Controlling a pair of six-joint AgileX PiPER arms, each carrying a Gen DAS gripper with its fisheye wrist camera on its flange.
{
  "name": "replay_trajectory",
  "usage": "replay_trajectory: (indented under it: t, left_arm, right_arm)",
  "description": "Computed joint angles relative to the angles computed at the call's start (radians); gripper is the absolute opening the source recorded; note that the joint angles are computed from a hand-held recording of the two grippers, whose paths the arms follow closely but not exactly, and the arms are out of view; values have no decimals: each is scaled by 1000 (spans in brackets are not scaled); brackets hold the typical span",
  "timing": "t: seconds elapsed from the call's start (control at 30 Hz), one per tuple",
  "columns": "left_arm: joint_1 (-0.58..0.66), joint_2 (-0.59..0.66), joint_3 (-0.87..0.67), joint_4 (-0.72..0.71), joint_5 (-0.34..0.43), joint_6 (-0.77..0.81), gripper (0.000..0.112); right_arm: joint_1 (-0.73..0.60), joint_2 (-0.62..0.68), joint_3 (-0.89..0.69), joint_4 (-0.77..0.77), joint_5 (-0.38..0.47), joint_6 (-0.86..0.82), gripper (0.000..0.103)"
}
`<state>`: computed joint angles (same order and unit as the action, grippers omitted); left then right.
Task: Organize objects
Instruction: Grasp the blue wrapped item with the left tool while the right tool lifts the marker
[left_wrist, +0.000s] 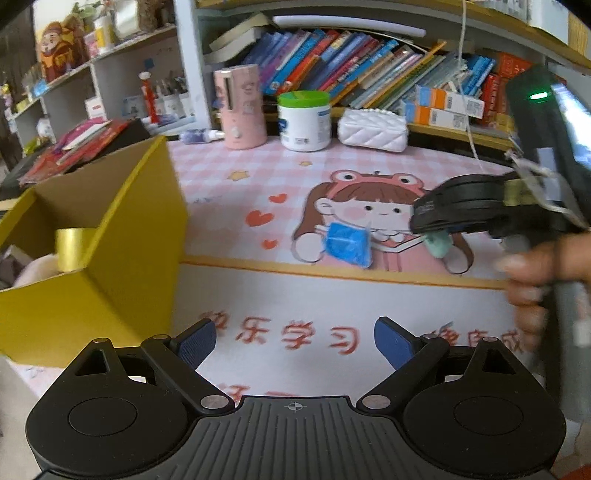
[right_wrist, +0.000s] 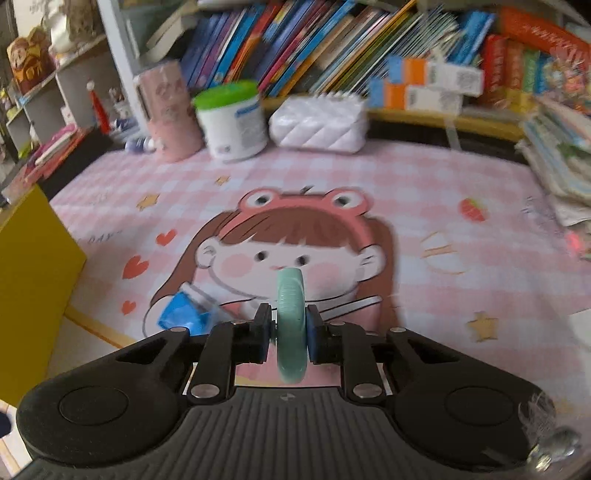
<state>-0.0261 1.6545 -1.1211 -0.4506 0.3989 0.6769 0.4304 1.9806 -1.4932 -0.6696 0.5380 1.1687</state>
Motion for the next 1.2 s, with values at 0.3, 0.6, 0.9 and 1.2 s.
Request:
replay_trajectory:
  t: [0.3, 0.6, 0.9, 1.2]
  left_arm:
    - [-101, 158, -144, 105, -59, -173, 94]
    - [-164, 370, -403, 327, 29, -457, 77]
    - [-163, 428, -474, 235, 38, -346, 42]
    - [-122, 286, -327, 202, 2, -296, 40]
  right_arm:
    - [8, -192, 234, -110, 23, 138, 18]
    - [56, -257, 321, -113, 43, 112, 18]
    - [87, -256, 316, -93, 79, 72, 18]
    - [153, -187, 209, -107, 218, 79, 18]
